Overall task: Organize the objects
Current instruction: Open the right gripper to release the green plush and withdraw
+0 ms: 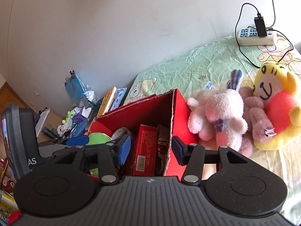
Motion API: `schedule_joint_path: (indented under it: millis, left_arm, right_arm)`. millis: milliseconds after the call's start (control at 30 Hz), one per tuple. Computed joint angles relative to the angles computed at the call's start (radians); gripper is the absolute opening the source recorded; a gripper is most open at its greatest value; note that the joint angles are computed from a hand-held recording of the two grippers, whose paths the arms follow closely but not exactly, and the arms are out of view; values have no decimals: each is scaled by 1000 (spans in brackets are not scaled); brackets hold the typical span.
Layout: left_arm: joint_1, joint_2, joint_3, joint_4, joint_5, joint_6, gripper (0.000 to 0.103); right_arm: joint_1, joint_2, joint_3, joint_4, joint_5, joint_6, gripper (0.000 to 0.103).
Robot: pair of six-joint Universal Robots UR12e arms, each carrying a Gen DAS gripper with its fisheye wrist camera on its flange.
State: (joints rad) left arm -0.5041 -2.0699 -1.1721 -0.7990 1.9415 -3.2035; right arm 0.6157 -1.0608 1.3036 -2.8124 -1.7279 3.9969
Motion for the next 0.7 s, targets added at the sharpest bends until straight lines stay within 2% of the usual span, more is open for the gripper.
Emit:
schedule_joint_path:
  millis: [333, 700]
  left_arm:
    - [39, 8, -20, -16, -66, 63, 95]
    - [49, 16, -31, -10, -95, 86, 95]
  right_arm:
    - [36, 56, -93, 80, -95, 37, 53]
    - [41, 66, -115, 110, -98, 53, 53]
